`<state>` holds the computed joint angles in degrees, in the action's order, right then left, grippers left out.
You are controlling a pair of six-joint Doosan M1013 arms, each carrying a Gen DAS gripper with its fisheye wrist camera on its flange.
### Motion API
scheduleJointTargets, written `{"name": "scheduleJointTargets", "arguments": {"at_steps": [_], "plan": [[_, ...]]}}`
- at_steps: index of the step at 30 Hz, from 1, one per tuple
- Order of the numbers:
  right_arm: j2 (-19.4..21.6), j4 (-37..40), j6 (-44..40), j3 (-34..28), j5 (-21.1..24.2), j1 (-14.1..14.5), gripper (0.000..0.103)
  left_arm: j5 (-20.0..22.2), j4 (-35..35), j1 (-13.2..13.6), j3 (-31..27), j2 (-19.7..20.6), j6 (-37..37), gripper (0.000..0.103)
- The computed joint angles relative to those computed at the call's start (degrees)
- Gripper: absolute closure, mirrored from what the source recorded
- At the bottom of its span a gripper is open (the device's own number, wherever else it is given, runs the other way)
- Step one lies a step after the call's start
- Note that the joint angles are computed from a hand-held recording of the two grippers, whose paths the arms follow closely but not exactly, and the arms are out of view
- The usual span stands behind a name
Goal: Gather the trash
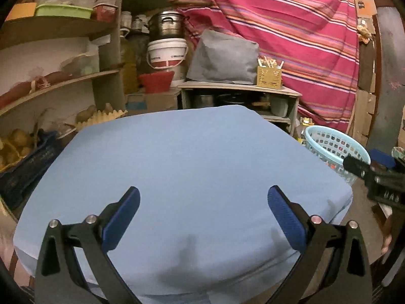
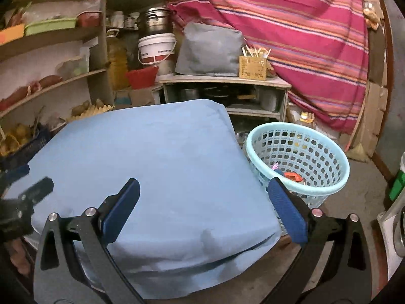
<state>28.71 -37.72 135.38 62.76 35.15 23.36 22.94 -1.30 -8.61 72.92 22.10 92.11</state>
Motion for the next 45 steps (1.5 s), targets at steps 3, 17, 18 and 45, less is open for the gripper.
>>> {"name": "scheduleJointTargets", "arguments": {"at_steps": [3, 17, 18, 45], "plan": [[-0.37, -7.43, 5.73, 1.61, -1.17, 1.36, 0.004, -0.58, -0.98, 0.66, 0.75, -0.61, -1.22, 0.004], [-1.21, -19.13, 18.0, 5.15, -2.22, 3.7, 0.004, -6.47, 17.73, 0.79, 6.07, -3.53, -23.29, 0.004], [-1.16, -18.96, 17.83, 5.09, -2.29, 3.74, 0.004, -6.61, 19.49, 0.71, 6.17, -3.58, -24.94, 0.004], [0.36, -18.1, 17.43, 3.71, -3.09, 3.9, 0.004, -5.51, 25.93, 0.62, 5.93, -2.64, -28.7, 0.004]]}}
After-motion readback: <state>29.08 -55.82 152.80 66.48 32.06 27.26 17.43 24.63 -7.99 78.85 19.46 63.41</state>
